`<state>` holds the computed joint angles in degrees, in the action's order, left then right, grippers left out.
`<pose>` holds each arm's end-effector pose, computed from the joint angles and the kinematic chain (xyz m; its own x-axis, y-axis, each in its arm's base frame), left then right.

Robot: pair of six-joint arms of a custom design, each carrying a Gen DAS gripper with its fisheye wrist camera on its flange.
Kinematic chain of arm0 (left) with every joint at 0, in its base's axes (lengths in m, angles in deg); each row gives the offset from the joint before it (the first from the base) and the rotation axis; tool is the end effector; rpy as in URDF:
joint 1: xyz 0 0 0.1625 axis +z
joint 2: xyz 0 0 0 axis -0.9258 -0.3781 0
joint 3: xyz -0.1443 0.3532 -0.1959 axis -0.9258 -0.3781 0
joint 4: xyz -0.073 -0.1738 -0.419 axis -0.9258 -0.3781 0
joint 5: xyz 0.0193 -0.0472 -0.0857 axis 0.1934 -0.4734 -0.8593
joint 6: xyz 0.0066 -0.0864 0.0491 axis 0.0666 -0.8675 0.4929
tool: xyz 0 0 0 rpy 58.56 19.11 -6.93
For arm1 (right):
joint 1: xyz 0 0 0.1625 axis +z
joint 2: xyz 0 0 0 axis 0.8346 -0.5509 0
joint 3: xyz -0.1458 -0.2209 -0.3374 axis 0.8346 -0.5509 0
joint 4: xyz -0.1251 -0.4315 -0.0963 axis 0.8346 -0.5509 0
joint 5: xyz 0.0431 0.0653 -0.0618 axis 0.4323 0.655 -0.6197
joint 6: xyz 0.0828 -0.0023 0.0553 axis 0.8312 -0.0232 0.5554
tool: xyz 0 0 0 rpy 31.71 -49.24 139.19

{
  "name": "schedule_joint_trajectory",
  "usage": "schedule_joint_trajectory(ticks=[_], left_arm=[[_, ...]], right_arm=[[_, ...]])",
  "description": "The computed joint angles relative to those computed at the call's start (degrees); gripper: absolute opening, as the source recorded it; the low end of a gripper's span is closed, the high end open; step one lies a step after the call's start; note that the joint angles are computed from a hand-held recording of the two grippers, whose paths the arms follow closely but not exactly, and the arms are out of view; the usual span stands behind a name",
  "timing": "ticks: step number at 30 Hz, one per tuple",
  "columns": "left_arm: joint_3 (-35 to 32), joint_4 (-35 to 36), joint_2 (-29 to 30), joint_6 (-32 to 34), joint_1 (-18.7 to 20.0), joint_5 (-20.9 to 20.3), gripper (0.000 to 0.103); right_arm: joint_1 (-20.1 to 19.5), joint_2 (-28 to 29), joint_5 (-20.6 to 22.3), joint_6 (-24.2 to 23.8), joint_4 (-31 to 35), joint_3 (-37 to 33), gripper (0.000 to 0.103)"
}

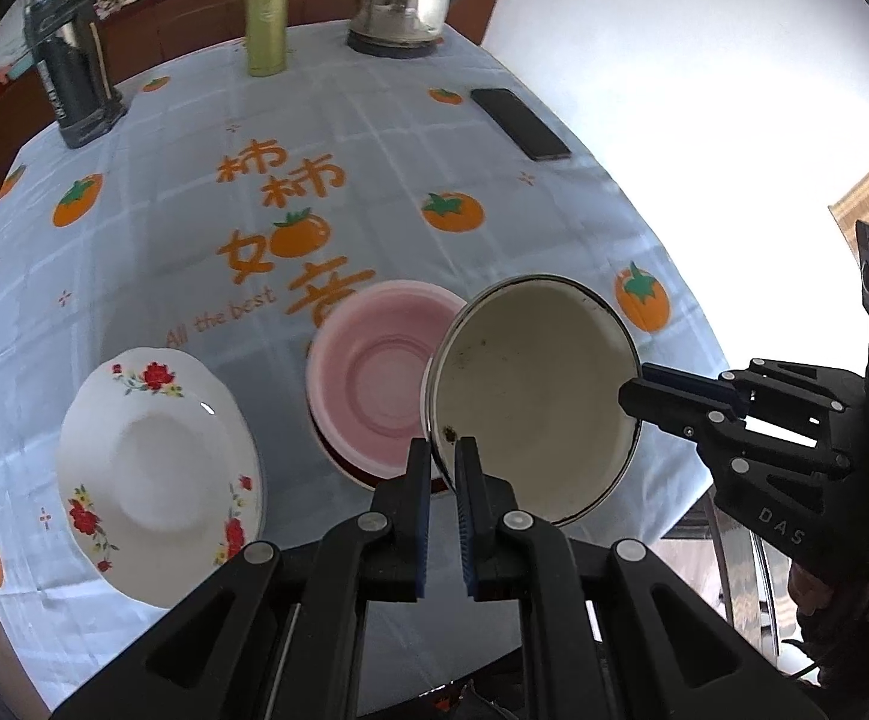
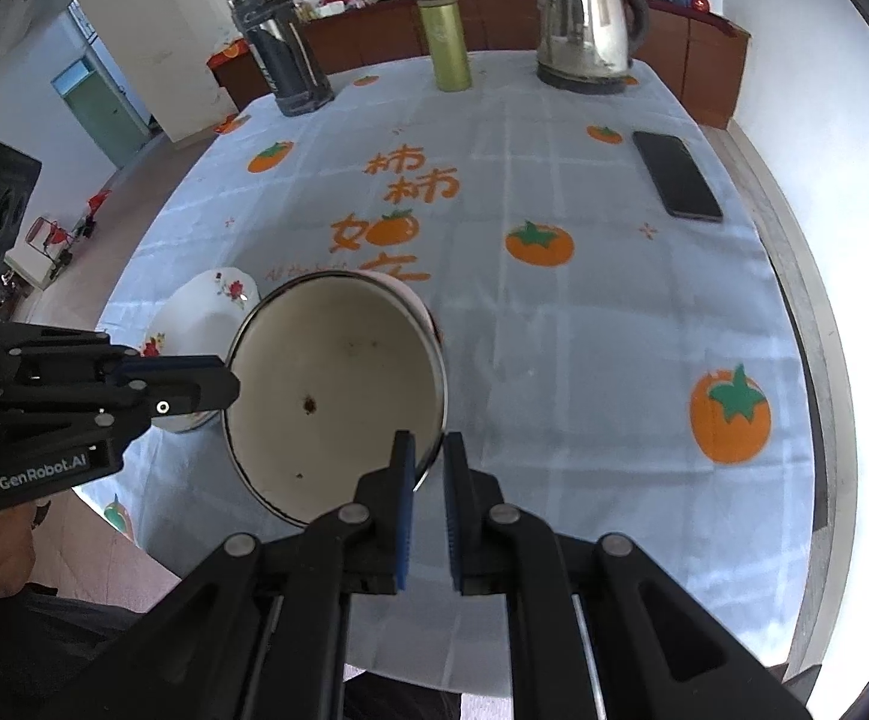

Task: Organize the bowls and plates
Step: 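Lift the cream enamel bowl with both grippers over the pink bowl stack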

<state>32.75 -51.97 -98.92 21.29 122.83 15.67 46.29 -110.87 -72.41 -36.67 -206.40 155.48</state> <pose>-0.1691 -0.5645 0.1889 -0.7757 0.3627 -0.5165 0.4466 0.8937 -0.0431 0.2149 -0.5487 0.1114 -0.8312 -0.2460 0.4986 -0.4043 0.8831 -0.2382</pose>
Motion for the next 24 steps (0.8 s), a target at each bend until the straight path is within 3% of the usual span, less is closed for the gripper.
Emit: schedule_joint_trajectory(ticks=[24], left_arm=[[-3.5, -0.3, 2.2, -0.9, 2.8, 2.2, 0.009]], right_arm=[[0.4, 5.5, 0.8, -1.6, 2.3, -6.6, 0.009]])
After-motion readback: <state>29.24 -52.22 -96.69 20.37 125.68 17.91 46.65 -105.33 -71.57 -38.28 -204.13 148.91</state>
